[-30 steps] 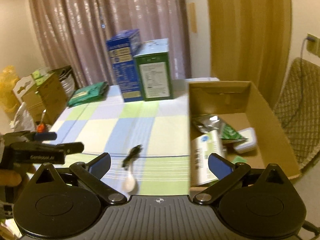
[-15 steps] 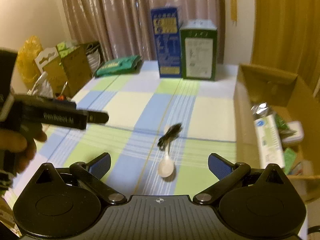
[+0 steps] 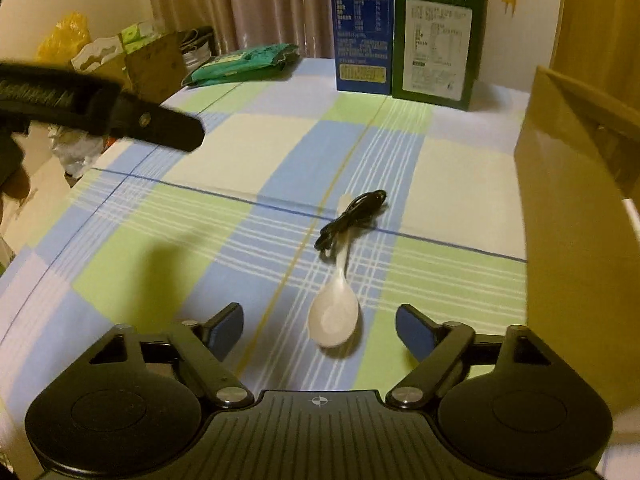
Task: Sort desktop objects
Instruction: 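Move both grippers back toward the white spoon and black cable on the table, then grasp the black cable with the left gripper while the right grasps the white spoon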
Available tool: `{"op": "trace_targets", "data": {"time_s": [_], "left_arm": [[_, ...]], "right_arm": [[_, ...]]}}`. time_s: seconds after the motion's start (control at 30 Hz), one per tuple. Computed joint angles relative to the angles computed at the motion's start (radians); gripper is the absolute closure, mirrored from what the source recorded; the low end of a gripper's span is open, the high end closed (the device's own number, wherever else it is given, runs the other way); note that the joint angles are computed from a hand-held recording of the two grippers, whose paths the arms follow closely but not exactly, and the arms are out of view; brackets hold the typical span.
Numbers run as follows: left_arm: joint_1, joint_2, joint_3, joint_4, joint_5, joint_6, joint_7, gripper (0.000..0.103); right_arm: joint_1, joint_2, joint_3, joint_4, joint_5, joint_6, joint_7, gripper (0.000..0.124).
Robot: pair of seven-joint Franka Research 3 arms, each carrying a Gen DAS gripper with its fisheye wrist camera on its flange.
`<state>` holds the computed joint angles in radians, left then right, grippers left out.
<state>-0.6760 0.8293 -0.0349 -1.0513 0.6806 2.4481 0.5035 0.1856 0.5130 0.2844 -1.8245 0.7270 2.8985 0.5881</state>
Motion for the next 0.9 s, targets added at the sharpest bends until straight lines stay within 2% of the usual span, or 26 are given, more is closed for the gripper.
{"op": "trace_targets", "data": {"time_s": [0.27, 0.57, 0.7, 0.9], "left_arm": [[0.018, 0.084, -0.007, 0.074, -0.042, 0.019, 0.042, 0.004], [0.004, 0.257, 0.002, 0.307, -0.129, -0.036, 0.172, 0.005], [-0.002, 0.280, 0.016, 0.335, -0.151, -0.041, 0.195, 0.005], [-0.005, 0.322, 0.024, 0.400, -0.177, -0.062, 0.217, 0.005]], "right_arm": [[0.045, 0.070, -0.059, 0.083, -0.111, -0.066, 0.097, 0.069], [0.055, 0.086, -0.066, 0.083, -0.191, -0.043, 0.132, 0.079], [0.056, 0.087, -0.066, 0.082, -0.212, -0.038, 0.141, 0.090], [0.052, 0.077, -0.062, 0.073, -0.218, -0.022, 0.164, 0.092]]}}
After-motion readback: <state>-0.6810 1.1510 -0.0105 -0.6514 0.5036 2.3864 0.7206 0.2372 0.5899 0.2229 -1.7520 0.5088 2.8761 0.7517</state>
